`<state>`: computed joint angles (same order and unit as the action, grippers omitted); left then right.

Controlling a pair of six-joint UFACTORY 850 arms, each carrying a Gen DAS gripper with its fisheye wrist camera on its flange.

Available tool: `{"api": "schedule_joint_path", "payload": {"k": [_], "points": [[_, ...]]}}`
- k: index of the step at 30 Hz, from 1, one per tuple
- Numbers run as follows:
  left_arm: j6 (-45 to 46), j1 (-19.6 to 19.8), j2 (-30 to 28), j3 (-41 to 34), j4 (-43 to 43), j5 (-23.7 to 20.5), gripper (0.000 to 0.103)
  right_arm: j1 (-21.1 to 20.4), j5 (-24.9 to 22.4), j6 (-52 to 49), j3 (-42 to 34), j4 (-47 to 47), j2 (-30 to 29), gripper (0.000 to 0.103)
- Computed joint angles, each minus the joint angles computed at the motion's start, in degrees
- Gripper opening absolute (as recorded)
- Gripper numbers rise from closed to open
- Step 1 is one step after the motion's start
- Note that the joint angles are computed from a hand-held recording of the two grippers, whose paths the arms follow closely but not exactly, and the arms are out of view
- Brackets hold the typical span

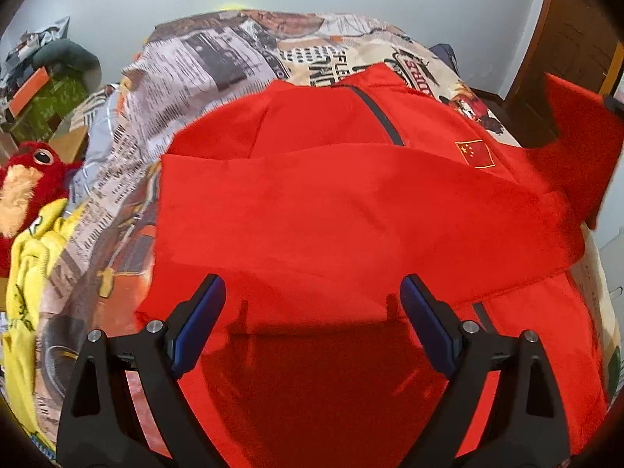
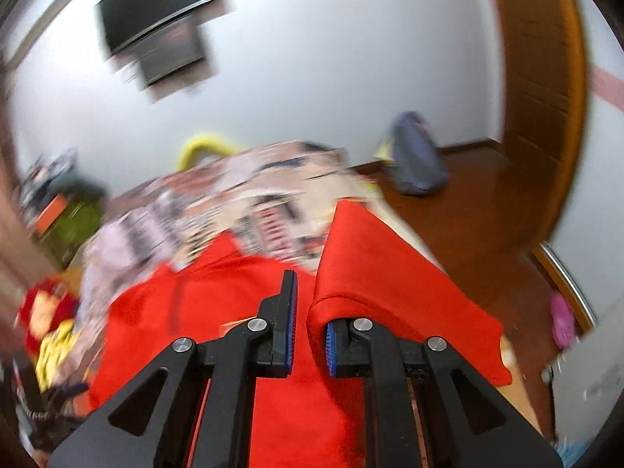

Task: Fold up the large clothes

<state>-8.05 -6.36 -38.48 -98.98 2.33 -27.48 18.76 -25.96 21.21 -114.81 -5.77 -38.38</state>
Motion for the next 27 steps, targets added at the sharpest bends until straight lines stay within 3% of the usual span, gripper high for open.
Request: {"api": "schedule_joint_path", "payload": {"k": [4, 8, 12, 14, 20, 23, 27], "points": [[1.16, 0.86, 3.0, 3.74, -0.73, 1.43, 0.091, 2.97, -6.92, -13.51, -7.64, 9.48, -5.83, 0.011], [0.92, 1.93, 5.56, 7.16, -0.75, 2.43, 0.091, 5.26, -19.36, -19.99, -17.79, 14.8, -14.3, 0.011], [0.41, 2.76, 7.47, 9.84, -0.1, 2.52, 0.091, 6.57, -34.65, -19.57, -28.99, 14.32, -22.83, 0.014], [0.55, 3.02, 8.17, 10.83, -0.13, 2.58, 0.091, 7.22, -38.71, -18.71, -30.92, 12.53, -24.5, 0.019], [1.57, 2.19, 8.34, 10.12, -0.52, 2.1, 0.091, 6.13, -33.94, -23.32, -15.71, 14.85, -14.26, 0.036], [2.95, 0.69, 7.58, 7.85, -0.96, 1.81, 0.091, 5.07, -26.54, -23.45, -6.19, 14.64, -7.19, 0.044], [5.81, -2.43, 5.36, 2.48, -1.43, 1.09, 0.091, 3.07, -18.17, -20.36, 3.41, 11.1, -0.01, 0.046]]}}
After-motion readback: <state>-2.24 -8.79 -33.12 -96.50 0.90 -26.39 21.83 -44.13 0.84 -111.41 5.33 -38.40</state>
